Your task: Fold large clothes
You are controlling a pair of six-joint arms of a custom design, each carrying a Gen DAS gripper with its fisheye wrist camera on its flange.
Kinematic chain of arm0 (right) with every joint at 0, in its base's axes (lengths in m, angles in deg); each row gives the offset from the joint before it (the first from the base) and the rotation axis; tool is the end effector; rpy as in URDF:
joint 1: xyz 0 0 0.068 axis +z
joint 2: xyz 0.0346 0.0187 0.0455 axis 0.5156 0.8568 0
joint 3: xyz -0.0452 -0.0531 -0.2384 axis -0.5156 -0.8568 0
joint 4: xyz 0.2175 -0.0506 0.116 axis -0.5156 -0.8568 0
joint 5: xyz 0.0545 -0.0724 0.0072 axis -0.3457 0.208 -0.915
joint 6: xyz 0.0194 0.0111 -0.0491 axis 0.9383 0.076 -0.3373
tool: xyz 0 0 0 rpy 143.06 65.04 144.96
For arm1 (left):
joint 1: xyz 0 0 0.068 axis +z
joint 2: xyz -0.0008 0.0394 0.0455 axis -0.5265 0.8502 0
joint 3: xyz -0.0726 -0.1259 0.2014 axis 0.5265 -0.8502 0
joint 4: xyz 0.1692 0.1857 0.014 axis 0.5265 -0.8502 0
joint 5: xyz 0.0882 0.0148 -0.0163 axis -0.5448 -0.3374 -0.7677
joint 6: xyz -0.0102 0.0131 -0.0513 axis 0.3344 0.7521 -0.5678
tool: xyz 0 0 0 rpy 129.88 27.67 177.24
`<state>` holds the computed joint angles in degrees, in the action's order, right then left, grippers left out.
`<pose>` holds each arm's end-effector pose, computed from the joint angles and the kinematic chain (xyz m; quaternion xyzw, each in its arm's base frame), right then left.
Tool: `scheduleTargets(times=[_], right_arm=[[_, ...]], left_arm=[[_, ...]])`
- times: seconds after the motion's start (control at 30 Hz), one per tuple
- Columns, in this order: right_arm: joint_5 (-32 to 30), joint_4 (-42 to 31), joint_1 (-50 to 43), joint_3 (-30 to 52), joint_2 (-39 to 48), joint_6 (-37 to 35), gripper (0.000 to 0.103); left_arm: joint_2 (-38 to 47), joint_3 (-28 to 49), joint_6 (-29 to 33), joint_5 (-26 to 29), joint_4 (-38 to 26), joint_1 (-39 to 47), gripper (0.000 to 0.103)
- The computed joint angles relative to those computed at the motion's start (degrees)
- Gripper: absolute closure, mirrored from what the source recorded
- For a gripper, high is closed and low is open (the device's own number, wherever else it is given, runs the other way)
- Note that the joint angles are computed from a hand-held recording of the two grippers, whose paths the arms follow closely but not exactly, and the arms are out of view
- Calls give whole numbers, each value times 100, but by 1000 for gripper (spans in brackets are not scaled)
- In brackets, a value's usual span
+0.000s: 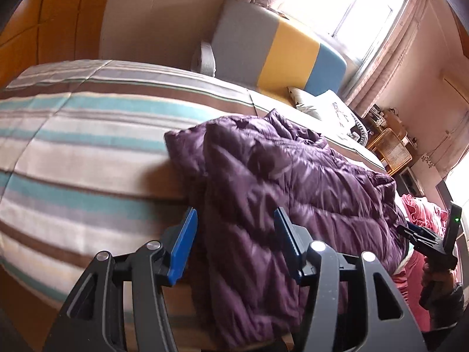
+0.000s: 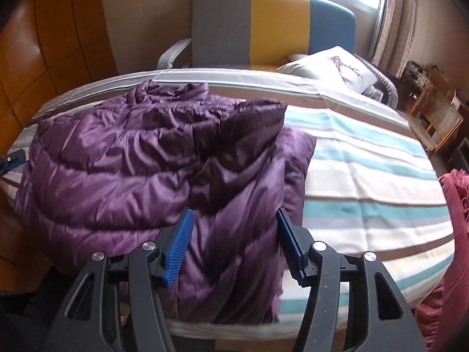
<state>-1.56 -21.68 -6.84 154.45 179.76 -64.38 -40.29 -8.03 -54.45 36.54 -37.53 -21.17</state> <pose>0.2539 -0.1719 0.2685 -0.2483 0.9087 0.0672 0.3287 0.0659 0.0068 0.2478 -0.2140 0.8968 -0.1027 0.3734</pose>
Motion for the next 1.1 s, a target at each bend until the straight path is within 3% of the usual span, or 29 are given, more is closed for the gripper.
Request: scheduleTargets(times=[0.2,0.4,0.5,0.57,0.63,0.67,0.87,1.1], right_arm=[[83,492,416,68,-74,389,40],[184,691,753,148,-9,679,40],[237,708,867,261,140,781,40],[292,732,966,311,228,820,57],[380,725,1032,358,305,810,91],[368,737,1034,356,312,811,97],[12,411,872,714,279,781,101],[-383,207,900,1594,474,1301,101]], left_arm=[[919,-44,-2,-195,941,-236,50],[1273,-50,113,-168,1259,-200,52],[1440,-32,209,-120,1380,-129,59],[1519,-34,250,-188,1425,-185,75],[1539,-15,212,-509,1425,-427,89],[1520,-14,196,-597,1423,-503,94],[1277,206,277,-733,1249,-554,101],[1312,773,783,-35,1231,556,101]])
